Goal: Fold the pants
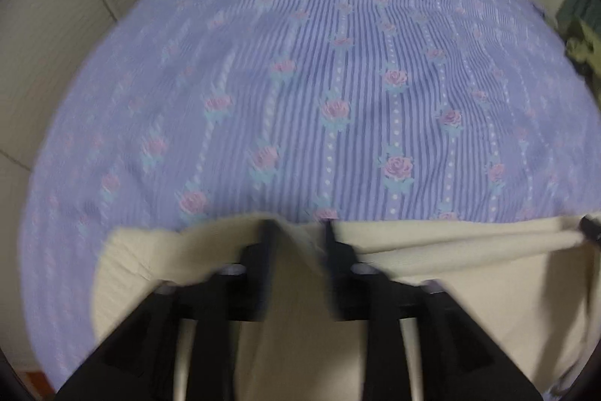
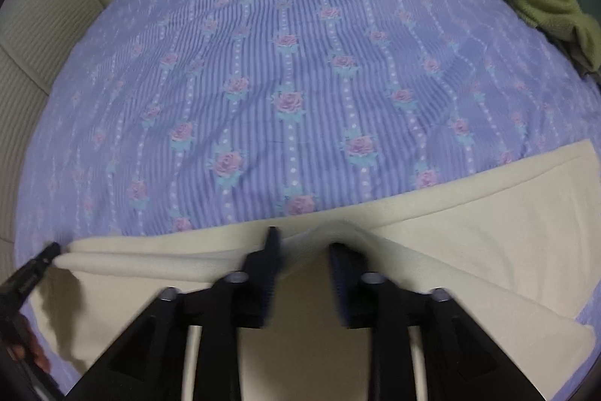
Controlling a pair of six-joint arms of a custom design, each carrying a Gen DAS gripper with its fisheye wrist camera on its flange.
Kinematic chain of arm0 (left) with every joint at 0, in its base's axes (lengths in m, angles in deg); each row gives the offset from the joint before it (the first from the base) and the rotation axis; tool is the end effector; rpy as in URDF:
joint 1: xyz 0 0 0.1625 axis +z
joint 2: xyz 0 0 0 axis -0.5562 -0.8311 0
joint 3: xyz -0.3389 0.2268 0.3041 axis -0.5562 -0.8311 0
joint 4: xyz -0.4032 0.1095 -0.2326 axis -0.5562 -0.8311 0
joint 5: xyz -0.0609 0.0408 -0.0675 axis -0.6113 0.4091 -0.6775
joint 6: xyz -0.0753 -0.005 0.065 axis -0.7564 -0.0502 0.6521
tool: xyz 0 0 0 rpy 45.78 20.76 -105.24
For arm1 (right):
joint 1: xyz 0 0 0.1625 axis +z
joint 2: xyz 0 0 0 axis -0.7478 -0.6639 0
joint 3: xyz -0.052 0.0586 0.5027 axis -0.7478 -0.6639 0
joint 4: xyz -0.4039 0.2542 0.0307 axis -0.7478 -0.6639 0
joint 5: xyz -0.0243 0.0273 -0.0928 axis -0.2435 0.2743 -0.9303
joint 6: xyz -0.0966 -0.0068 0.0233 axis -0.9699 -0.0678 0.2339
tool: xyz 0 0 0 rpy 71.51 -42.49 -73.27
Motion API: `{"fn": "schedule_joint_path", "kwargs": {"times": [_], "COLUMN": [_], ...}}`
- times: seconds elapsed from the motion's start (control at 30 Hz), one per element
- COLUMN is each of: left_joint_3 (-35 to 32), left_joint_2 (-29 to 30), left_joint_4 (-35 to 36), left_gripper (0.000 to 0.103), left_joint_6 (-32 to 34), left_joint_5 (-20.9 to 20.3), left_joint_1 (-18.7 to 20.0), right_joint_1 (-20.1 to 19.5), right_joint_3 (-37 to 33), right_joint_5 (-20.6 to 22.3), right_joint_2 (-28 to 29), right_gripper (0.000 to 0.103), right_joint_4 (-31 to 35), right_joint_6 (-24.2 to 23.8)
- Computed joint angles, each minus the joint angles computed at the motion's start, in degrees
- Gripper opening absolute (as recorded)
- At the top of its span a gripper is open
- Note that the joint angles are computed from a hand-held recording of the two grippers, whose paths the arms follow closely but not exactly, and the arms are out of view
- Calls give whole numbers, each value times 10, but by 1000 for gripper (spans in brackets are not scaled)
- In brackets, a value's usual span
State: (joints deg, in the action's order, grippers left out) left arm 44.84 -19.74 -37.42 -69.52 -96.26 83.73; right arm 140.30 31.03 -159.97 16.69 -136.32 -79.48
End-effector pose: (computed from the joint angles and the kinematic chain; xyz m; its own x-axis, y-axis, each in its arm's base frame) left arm -0.2202 -0.5975 0.1098 -0.5758 -0.3996 -0.7133 0.0362 0.8591 -0.5106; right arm 0.1052 -0.6705 0.2567 -0.8131 -0.1614 0.5593 -0.3061 0.9358 -0.1749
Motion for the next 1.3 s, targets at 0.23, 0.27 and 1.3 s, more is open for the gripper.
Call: {"fn": "schedule_joint_path", "kwargs": {"times": [0.23,0.27,1.3], "left_joint_3": [35,37,-31], "left_joint_2": [-33,-36,92], "left_joint_4": [-9,1,-69], "left_gripper": [83,83,93], "left_joint_6": [34,35,-4], "left_joint_5": [32,32,-146], "left_joint_1": [-72,-82,-354], "right_joint_1": [25,33,-114], "right_joint_3": [44,57,163], "right_joint_5": [56,57,62], "right_joint_2": [-55,-71,-509], "right_gripper": [65,65,70], "right_joint_4": [4,-1,210], "right_joint_6": [-17,-29,-143]}}
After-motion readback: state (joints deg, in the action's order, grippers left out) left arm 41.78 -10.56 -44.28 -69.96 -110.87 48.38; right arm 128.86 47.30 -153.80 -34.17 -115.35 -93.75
